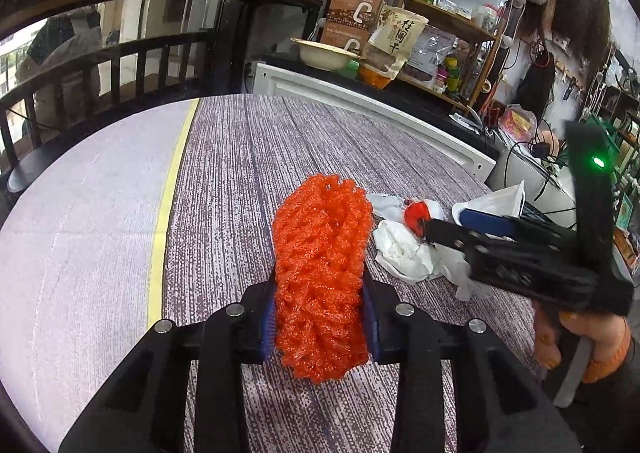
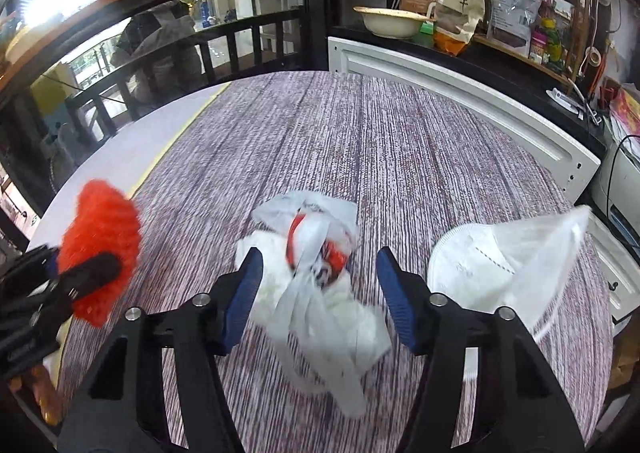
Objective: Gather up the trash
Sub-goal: 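Grasp the orange foam net with the left tool while the right tool reaches the white tissue, then carry the orange net with the left tool to the bin while the right tool drops the white tissue in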
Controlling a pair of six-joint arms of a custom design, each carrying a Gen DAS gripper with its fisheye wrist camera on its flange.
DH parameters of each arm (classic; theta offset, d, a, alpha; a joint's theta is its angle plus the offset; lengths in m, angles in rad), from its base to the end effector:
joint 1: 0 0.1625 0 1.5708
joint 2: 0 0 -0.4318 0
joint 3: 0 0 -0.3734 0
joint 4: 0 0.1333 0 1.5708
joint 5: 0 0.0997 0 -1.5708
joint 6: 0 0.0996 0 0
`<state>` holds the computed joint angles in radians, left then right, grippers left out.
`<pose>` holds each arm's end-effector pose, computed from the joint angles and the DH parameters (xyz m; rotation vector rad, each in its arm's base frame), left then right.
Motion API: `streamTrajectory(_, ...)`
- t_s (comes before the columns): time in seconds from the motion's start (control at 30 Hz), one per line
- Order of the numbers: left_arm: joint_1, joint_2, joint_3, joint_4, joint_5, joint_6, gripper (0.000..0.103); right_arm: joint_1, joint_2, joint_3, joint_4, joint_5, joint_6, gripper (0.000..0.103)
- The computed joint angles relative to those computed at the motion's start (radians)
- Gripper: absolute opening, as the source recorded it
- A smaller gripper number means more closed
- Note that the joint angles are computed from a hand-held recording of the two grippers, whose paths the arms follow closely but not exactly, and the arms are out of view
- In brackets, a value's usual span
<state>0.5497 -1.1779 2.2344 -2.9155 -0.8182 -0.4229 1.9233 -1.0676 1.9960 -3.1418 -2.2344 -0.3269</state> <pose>-0.2915 -0.4148 0.1949 0.6223 2.5229 -0.9599 0.2604 -0.4996 0.2387 0.5346 -2.3301 0.8009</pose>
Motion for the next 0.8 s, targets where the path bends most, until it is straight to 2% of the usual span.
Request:
streamTrajectory(0.03,0.0,0.004,-0.002,-0.003,-0.005,0.006,0.034,-0.007,0.008,-0.013,0.015,0.0,0.011,0.052)
streamTrajectory(0.1,-0.003,0.013,-0.001,-0.018,-0.009,0.02,0.034,-0.02,0.015,-0.03,0.053,0.007,0.031,0.032)
streamTrajectory(0.13,-0.005,0.017,-0.002,-0.019,-0.007,0.028,0.034,-0.022,0.014,-0.028,0.057,0.015,0.036,0.027)
streamTrajectory(0.23,-0.006,0.025,-0.004,-0.025,-0.004,0.039,0.034,-0.013,0.0,0.006,-0.005,0.032,0.002,0.024)
streamTrajectory(0.4,-0.002,0.026,0.001,-0.043,-0.012,0.05,0.034,0.009,-0.066,0.081,-0.062,0.07,-0.001,0.023)
streamTrajectory(0.5,0.004,0.029,0.005,-0.063,-0.022,0.061,0.034,0.028,-0.134,0.144,-0.07,0.084,-0.001,0.023)
streamTrajectory(0.6,-0.003,0.05,0.005,-0.087,0.02,0.085,0.034,0.052,-0.209,0.217,-0.062,0.072,0.0,0.023)
streamTrajectory(0.7,-0.009,0.048,-0.007,-0.049,0.01,0.068,0.034,0.078,-0.276,0.293,-0.091,0.047,-0.03,0.023)
streamTrajectory(0.8,-0.05,0.037,-0.012,0.006,0.017,0.058,0.034,0.088,-0.369,0.364,-0.079,0.051,-0.028,0.023)
